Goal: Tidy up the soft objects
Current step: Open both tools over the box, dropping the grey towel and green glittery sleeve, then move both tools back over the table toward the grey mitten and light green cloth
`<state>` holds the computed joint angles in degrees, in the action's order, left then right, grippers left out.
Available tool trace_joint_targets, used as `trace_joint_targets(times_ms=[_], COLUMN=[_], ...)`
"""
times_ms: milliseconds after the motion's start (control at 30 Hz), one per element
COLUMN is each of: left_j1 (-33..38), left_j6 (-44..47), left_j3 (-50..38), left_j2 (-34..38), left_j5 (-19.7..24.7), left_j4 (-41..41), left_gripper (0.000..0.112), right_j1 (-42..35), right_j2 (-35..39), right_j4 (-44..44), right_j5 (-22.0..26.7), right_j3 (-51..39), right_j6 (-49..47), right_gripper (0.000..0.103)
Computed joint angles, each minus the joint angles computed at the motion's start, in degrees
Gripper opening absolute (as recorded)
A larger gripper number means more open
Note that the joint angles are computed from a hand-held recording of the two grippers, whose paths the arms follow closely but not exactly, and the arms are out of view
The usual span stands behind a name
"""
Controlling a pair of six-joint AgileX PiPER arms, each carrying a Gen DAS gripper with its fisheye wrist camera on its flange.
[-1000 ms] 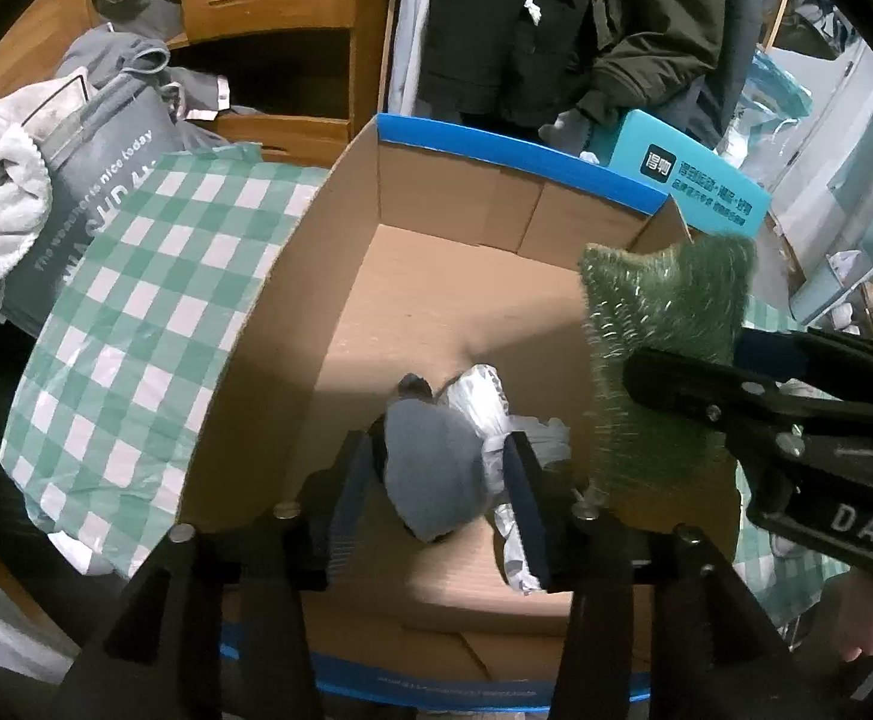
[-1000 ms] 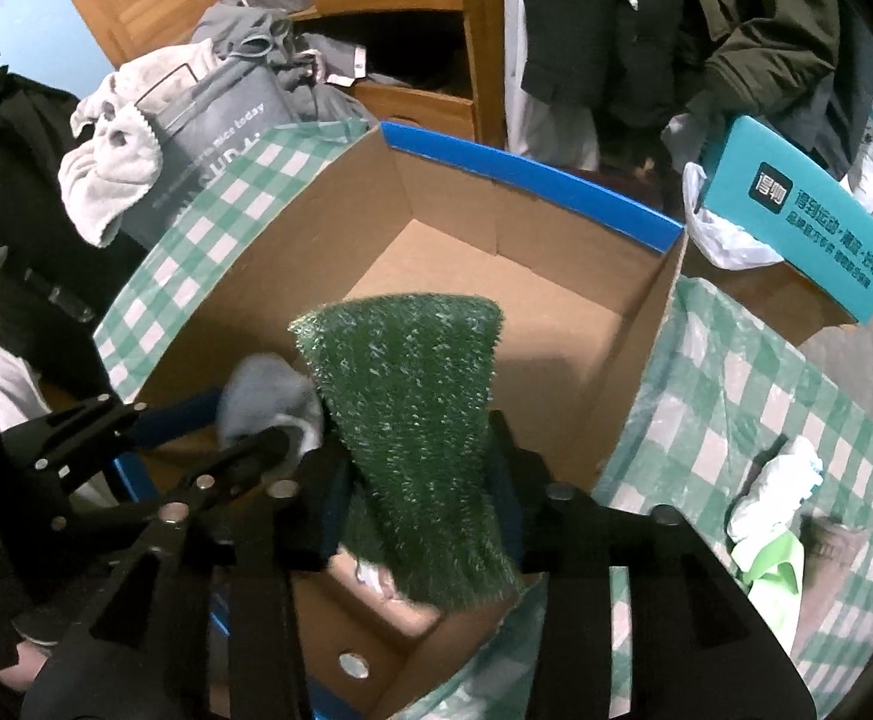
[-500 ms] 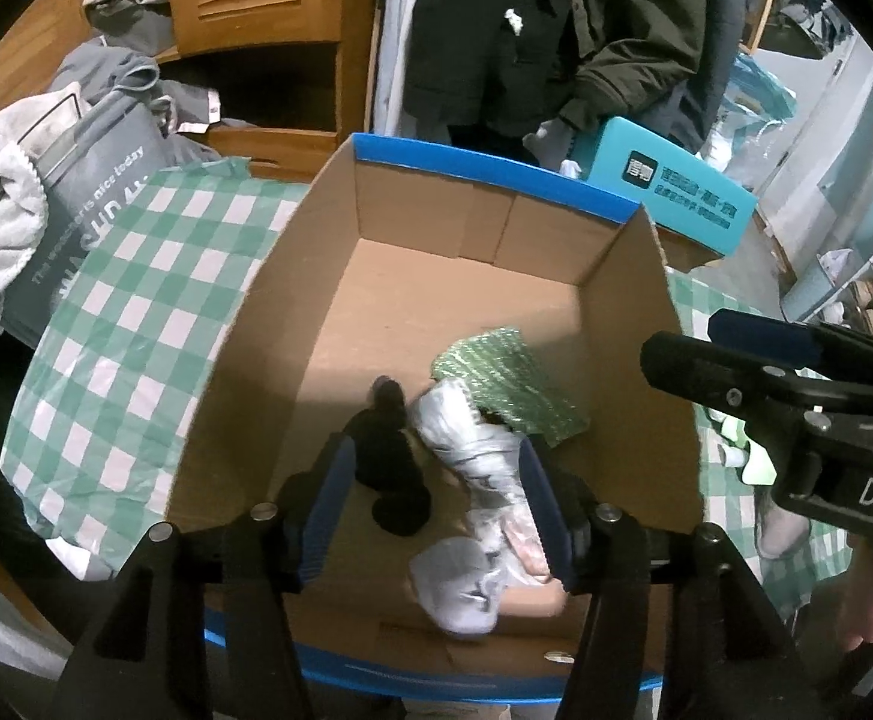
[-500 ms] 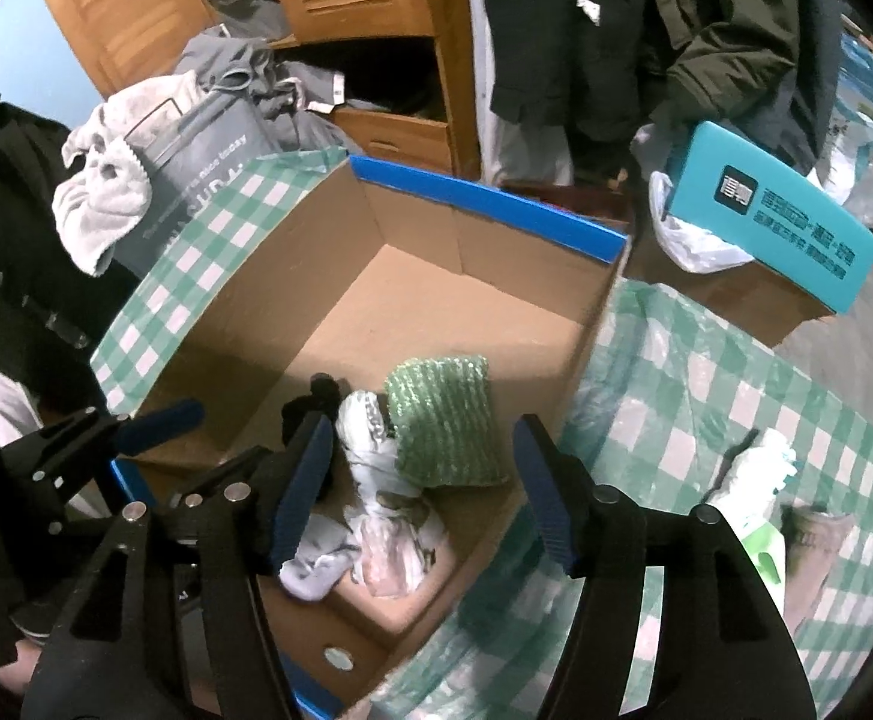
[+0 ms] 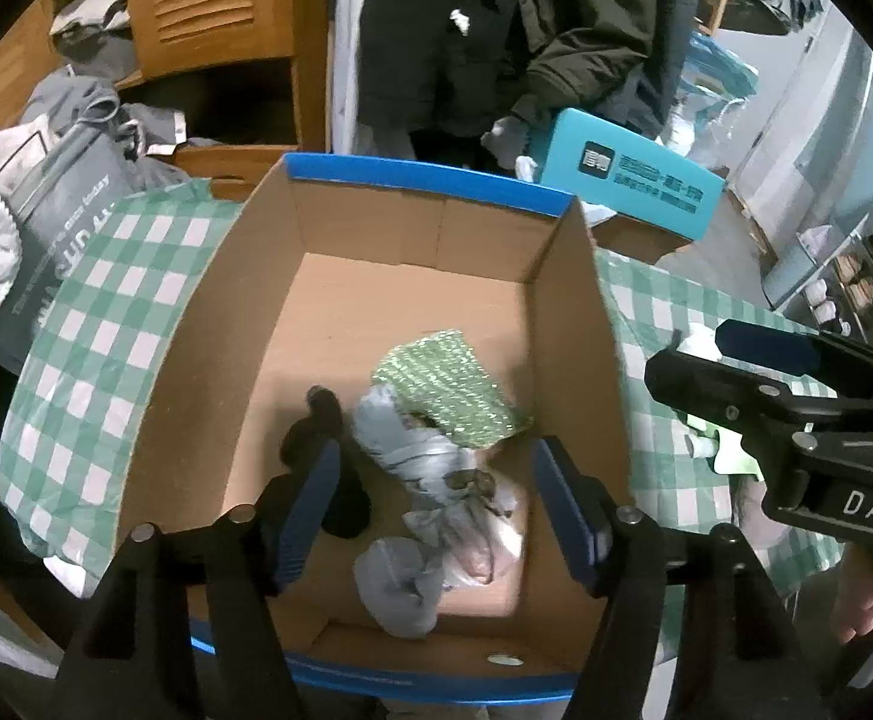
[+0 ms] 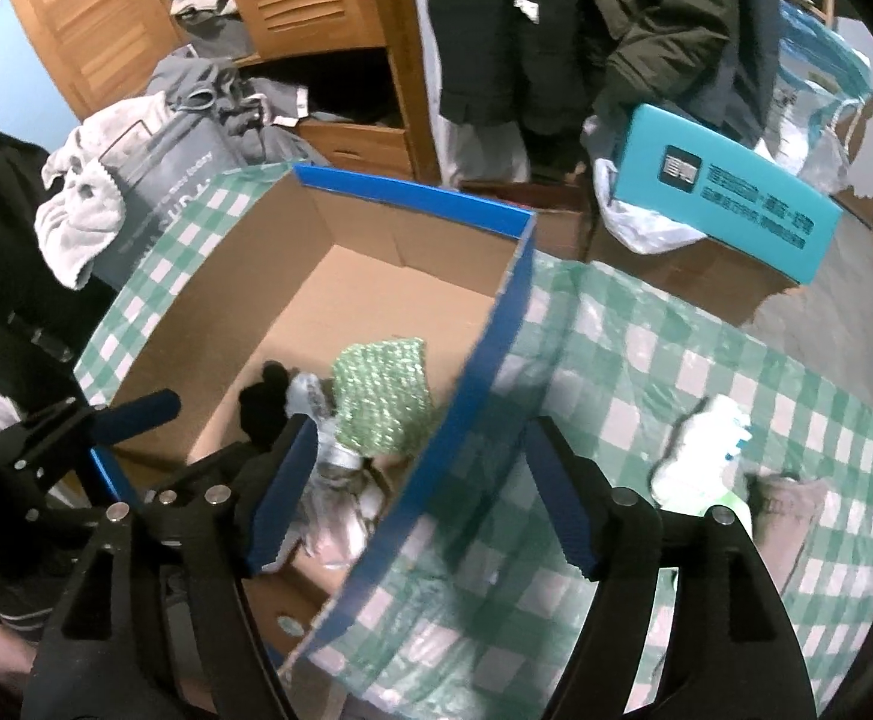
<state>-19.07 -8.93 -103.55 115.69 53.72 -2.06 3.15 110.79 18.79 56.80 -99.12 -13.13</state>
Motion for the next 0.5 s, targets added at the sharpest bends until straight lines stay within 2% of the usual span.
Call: trace_joint_targets(times_ms=[500], left_j1=[-5.4], left_j6=[-1.0], left_j3=[-5.6], left_j2=[3.3], left_j5=[3.5], left_j4=[1.0], left_gripper=[0.070], right_j1=[-7.0], right_j2=[-4.5], right_j4=[0.7], right_j5=[-2.1], right_j3=[7.6], right_j6=[-3.3], right_gripper=[0.073])
